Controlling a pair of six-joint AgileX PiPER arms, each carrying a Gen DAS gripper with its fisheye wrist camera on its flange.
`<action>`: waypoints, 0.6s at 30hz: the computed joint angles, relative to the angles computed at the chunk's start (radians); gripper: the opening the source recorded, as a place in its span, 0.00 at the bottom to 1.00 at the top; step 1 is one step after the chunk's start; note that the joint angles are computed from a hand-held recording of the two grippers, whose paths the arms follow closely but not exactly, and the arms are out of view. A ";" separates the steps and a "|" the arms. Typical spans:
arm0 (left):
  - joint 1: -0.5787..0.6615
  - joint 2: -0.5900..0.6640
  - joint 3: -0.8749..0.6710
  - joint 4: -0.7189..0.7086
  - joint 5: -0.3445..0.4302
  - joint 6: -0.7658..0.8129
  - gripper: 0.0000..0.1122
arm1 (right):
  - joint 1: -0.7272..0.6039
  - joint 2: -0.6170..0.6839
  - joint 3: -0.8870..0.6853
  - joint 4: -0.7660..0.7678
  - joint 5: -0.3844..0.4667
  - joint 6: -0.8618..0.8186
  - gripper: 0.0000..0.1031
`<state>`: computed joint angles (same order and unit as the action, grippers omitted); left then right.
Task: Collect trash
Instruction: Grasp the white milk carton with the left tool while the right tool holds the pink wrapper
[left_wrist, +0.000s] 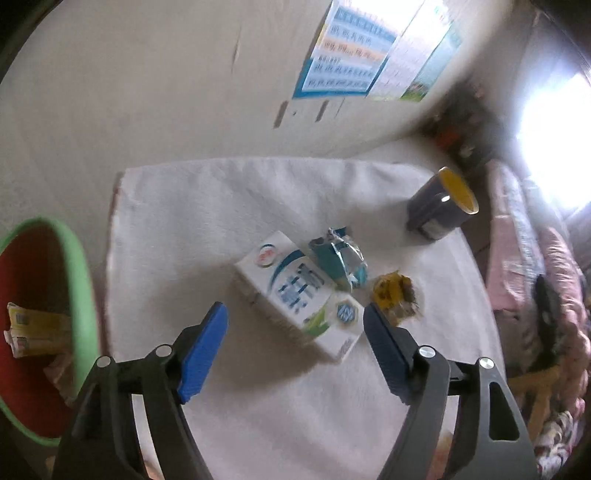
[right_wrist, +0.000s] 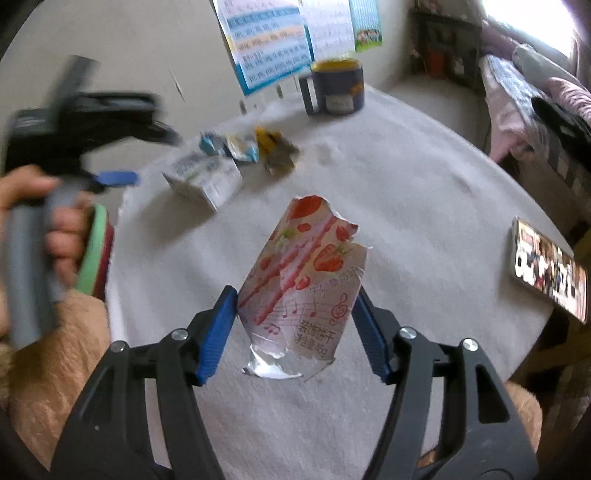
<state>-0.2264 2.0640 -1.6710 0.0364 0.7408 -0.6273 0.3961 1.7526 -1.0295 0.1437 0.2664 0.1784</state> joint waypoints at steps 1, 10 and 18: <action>-0.008 0.034 -0.053 0.017 0.040 -0.017 0.65 | 0.003 -0.009 0.016 -0.014 -0.023 0.006 0.60; -0.059 0.315 -0.481 0.167 0.360 -0.103 0.80 | -0.046 0.004 0.056 0.399 -0.062 -0.399 0.61; -0.060 0.374 -0.597 0.167 0.432 -0.058 0.81 | -0.065 0.028 0.047 0.594 -0.062 -0.602 0.62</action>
<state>-0.2868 2.4383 -2.2684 0.2035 1.1727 -0.6857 0.3315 1.7808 -0.9820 0.7378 0.2048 -0.4236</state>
